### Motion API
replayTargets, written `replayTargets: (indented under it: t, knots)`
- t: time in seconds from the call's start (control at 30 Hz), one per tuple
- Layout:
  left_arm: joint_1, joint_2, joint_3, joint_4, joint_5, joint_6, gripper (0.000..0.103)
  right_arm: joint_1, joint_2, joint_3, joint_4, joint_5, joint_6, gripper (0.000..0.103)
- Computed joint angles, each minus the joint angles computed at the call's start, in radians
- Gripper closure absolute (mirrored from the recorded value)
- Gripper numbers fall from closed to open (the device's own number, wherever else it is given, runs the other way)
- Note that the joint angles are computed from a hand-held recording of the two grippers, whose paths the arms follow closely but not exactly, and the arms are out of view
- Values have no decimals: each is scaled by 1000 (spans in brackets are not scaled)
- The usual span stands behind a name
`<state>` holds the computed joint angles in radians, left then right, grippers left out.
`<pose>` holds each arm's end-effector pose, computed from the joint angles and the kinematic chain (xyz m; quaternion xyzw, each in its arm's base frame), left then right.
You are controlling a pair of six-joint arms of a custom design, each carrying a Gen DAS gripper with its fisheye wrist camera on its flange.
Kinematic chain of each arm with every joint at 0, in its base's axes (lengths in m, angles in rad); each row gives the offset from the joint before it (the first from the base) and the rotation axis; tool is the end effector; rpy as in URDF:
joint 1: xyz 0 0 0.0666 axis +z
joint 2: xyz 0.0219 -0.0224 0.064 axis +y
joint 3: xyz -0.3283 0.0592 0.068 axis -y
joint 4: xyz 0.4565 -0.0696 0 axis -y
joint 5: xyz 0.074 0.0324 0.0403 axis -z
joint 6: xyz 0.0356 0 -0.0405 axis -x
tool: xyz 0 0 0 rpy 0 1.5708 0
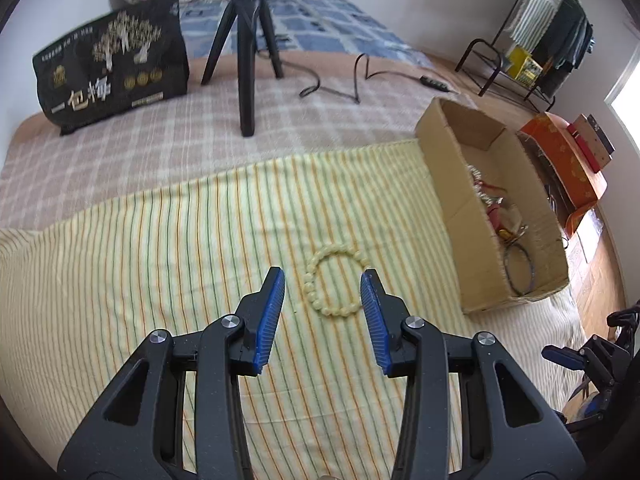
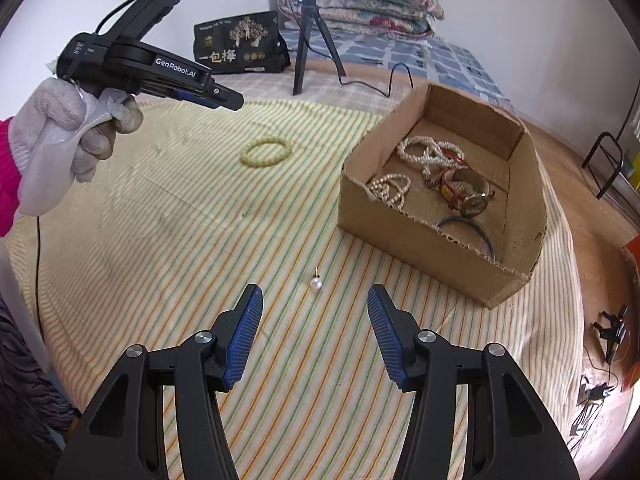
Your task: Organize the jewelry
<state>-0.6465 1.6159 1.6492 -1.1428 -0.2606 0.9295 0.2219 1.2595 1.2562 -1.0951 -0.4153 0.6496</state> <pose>0.4913 -0.3598 0.3735 -0.1655 0.9514 -0.0715 0.2495 0.4758 0.1217 0.3674 -0.4453 0.8421 0.1473 0.2663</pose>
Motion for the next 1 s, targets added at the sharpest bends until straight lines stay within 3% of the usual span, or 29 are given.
replayTargets:
  t: [0.23, 0.33, 0.57, 1.0]
  knots:
    - [25, 18, -29, 28, 75, 18, 65, 5, 43, 15, -41, 10, 16, 50]
    - [34, 26, -33, 37, 93, 32, 70, 11, 56, 15, -48, 16, 27, 58]
    - [47, 52, -31, 46, 116, 33, 70, 21, 83, 22, -59, 23, 34, 72]
    - [47, 97, 0, 33, 109, 5, 70, 34, 126, 50, -43, 30, 1, 80]
